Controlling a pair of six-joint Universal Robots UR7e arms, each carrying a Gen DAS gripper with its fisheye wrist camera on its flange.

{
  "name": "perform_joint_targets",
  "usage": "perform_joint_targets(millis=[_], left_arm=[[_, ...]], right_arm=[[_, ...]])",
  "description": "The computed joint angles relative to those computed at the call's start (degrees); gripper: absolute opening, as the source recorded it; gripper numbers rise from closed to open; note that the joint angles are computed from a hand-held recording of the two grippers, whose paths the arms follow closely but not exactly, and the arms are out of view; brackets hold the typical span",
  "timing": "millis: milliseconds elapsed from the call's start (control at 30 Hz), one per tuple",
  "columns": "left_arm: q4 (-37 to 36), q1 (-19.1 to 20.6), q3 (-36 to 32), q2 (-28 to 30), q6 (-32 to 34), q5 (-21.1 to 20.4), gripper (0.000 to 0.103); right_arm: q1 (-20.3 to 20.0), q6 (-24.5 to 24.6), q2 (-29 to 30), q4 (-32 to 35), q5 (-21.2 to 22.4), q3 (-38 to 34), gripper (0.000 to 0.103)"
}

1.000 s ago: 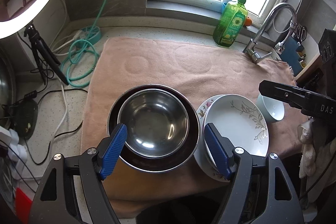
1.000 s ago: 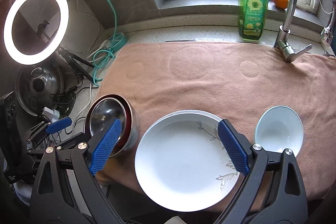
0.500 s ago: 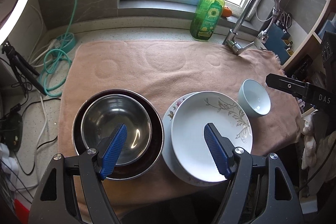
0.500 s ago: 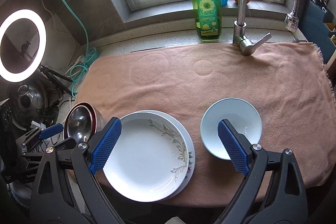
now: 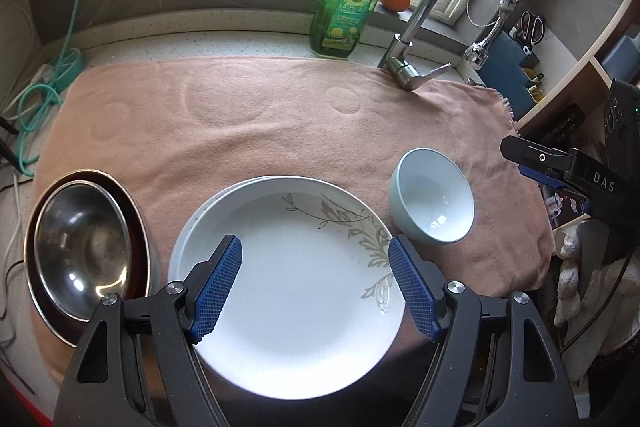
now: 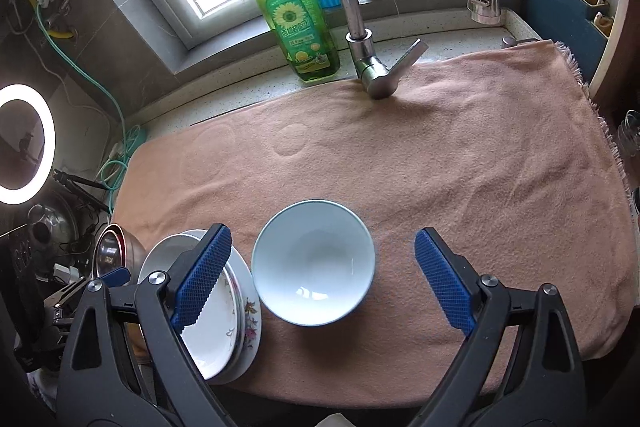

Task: Organize plates and bowls
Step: 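Move the left tool to the pale blue bowl rim and close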

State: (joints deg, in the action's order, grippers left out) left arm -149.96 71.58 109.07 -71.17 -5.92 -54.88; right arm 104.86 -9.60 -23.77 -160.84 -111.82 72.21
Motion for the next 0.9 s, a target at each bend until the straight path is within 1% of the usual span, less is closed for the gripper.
perform_joint_targets(millis=[100,233,300,333,367,433,500,533,600,667,733,833,900], left_arm=[[-0.5,-0.6,-1.0,2.5,-0.9,-0.2,0.076],[-0.6,-1.1,-2.4,5.6,-1.6,-0.6,0.074],[0.0,-1.1,-3.4,7.0,-2.2,-1.5,0.073],[0.1,-1.0,-3.8,7.5,-2.4,-2.0,0.069],[0.5,-1.0,-4.4,8.2,-2.6,-2.3,0.061],[1.2,-1.0,-5.6,9.4,-2.9,-2.1,0.052],[1.6,-1.0,-6.5,10.5,-3.0,-2.1,0.048],[1.9,-0.9,-6.9,11.1,-3.1,-2.3,0.045],[2.6,-0.8,-7.8,11.9,-3.4,-2.4,0.038],[2.9,-0.7,-8.4,12.6,-3.6,-2.4,0.027],[3.7,-0.5,-9.2,13.2,-3.9,-2.7,0.025],[4.5,-0.3,-9.9,13.9,-4.6,-2.1,0.025],[4.6,-0.1,-10.1,14.0,-5.2,-2.2,0.025]], right_arm=[[-1.1,-2.4,-0.3,0.8,0.8,-0.6,0.095],[-2.0,-5.1,-0.5,5.3,1.4,-1.9,0.095],[-2.4,-5.5,-0.3,7.9,1.0,-2.7,0.095],[-2.6,-5.4,-0.2,9.2,0.9,-3.1,0.095],[-2.9,-5.3,-0.2,10.1,0.7,-3.4,0.094],[-3.5,-5.0,-0.1,10.6,0.8,-3.2,0.092],[-4.1,-4.5,-0.1,12.5,1.9,-3.6,0.085],[-4.4,-4.3,0.0,13.4,2.2,-3.9,0.084],[-4.9,-3.9,0.2,14.3,2.9,-4.2,0.072],[-5.2,-3.8,0.5,15.4,3.7,-4.7,0.066],[-5.5,-3.8,0.8,16.4,4.2,-5.3,0.064],[-5.9,-3.5,1.3,17.3,5.0,-5.9,0.061],[-6.1,-3.7,1.7,18.1,5.4,-6.6,0.055]])
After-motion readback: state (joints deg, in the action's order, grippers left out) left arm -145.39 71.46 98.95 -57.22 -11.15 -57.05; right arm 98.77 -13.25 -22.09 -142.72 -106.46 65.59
